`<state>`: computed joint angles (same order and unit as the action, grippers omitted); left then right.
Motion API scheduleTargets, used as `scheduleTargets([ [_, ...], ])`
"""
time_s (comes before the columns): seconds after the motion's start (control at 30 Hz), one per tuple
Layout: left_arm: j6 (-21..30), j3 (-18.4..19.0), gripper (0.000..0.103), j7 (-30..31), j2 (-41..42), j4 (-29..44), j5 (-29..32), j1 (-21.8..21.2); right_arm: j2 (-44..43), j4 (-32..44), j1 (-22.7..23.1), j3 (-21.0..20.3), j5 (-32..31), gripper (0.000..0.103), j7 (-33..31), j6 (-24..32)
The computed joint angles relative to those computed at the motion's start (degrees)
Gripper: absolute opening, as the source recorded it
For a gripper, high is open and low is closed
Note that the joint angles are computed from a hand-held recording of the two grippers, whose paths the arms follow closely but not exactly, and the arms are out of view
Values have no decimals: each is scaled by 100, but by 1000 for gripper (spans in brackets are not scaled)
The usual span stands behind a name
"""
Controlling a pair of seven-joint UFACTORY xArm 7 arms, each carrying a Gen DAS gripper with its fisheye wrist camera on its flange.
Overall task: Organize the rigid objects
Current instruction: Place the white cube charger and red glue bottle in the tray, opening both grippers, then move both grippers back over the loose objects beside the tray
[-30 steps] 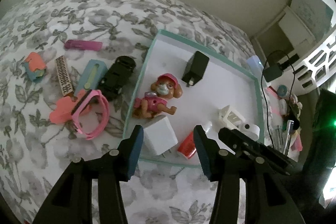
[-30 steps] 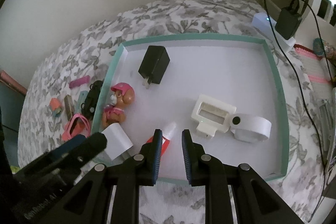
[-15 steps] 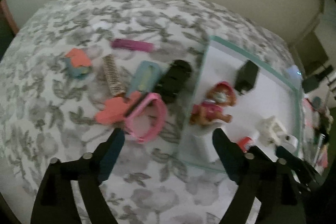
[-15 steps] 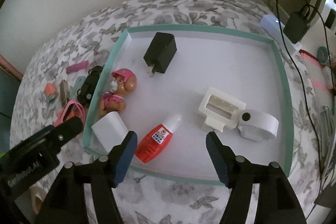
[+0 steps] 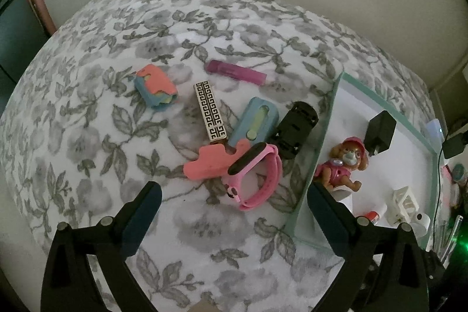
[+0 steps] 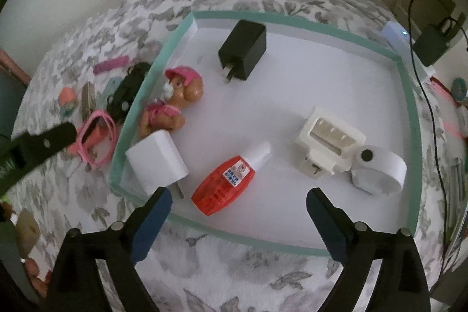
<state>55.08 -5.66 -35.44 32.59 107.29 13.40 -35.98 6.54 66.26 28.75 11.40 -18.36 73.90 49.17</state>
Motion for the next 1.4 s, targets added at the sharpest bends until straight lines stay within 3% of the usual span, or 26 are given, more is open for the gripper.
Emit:
scheduleTargets([
  [0.2,80,-4,100,28,30,63,-24,4,171,185,80,-10,-61,95,-102,208],
  [0.53,158,-17,100,31,38,77,-124,43,-153,-458,-159,6,803,95,-256,-533],
  [0.97,439,-8,100,56,108,205,-169,63,-19,-154,-123,61,1008,95,-896,53],
  [1.4,791,-6,100,-7,165,272,-264,129,88,50,4,89,1108,95,-973,343],
])
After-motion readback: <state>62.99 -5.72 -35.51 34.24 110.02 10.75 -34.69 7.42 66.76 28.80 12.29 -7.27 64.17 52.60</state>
